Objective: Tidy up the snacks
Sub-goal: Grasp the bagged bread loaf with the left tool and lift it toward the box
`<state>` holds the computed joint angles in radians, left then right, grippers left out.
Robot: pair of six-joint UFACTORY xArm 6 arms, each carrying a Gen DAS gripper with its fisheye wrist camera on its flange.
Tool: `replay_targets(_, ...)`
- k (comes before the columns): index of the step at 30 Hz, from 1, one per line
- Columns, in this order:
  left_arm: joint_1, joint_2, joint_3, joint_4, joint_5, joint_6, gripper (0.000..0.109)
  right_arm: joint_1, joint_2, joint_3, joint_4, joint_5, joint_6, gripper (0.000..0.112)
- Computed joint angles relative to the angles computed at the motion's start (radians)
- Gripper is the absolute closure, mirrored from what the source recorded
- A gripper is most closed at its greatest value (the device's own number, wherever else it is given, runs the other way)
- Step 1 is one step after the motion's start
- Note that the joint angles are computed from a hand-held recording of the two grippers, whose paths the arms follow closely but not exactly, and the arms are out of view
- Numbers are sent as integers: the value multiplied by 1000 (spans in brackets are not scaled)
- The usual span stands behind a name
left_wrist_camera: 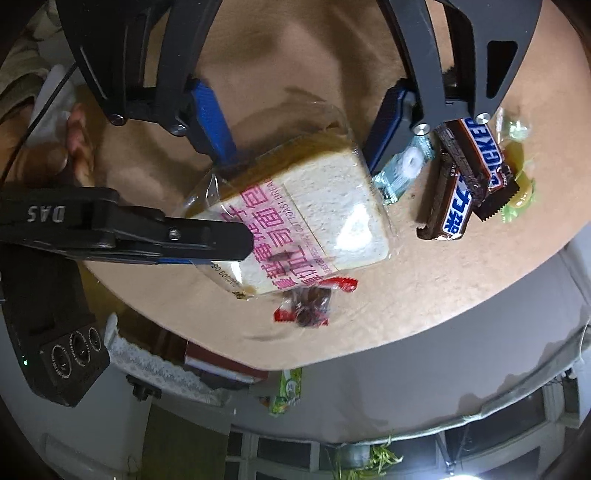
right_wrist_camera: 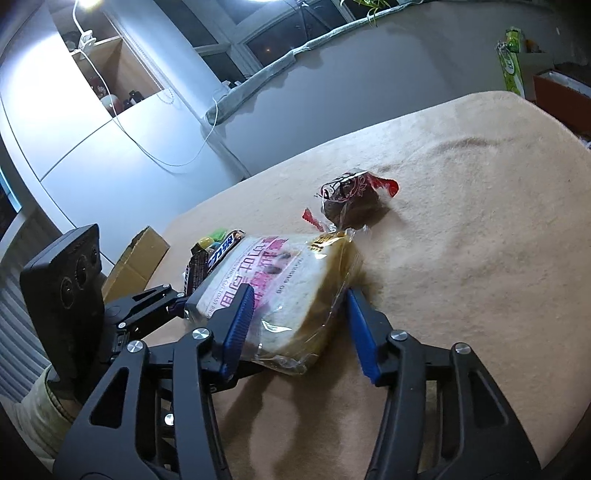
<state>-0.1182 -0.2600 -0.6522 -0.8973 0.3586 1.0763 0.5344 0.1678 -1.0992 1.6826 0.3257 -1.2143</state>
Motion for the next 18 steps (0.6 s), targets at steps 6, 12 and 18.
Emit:
replay_targets(6, -29, -61, 41, -58, -29, 4, 43, 24, -63, 40, -25, -73, 9, 59)
replay_targets(12, -28, -125, 74, -87, -37, 8, 43, 47, -133, 87, -54, -102, 20, 59)
replay_targets(18, 12, -225, 135, -117, -36, 20, 43, 106, -180, 102, -112, -141, 58, 59)
